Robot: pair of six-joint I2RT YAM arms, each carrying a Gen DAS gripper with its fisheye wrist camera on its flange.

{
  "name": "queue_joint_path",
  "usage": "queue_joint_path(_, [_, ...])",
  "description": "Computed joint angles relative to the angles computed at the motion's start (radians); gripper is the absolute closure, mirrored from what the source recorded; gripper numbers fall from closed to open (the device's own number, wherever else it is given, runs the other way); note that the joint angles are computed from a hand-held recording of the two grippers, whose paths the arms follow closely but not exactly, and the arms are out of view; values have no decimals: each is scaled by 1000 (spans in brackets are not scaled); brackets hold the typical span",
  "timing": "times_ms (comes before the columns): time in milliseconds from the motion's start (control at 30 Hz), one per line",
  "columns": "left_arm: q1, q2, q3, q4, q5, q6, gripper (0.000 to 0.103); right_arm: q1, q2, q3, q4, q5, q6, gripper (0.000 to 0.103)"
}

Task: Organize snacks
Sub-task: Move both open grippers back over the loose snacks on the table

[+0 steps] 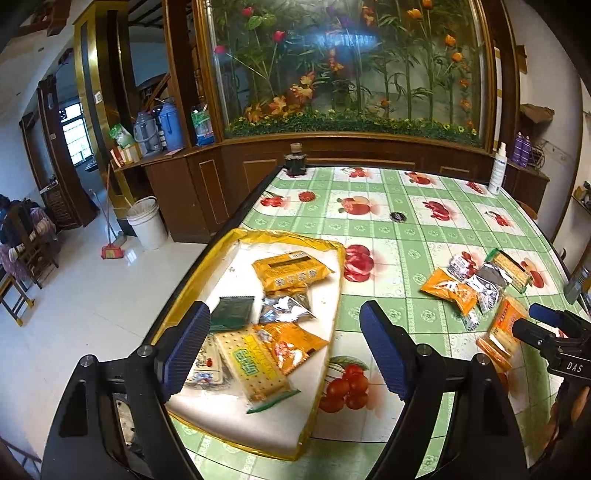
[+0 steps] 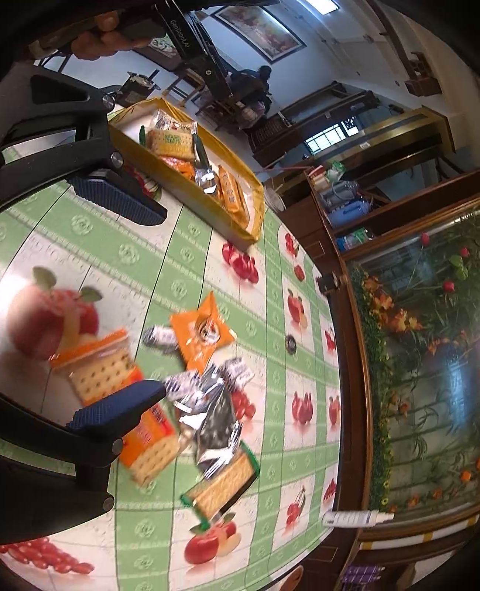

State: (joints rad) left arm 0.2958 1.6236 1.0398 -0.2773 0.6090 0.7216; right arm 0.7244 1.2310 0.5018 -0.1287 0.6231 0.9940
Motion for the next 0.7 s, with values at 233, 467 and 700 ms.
queue_joint_path(233, [-79, -25, -73, -68, -14, 85, 19, 65, -128, -100, -166, 68, 169, 15])
queue_joint_path(467, [-211, -27, -140, -145, -38, 137, 20, 84, -226, -179, -265, 70, 278, 14])
queue_joint_path(700, [-348, 90, -32, -211, -92, -6, 20, 3, -186, -210, -159, -21, 218, 13])
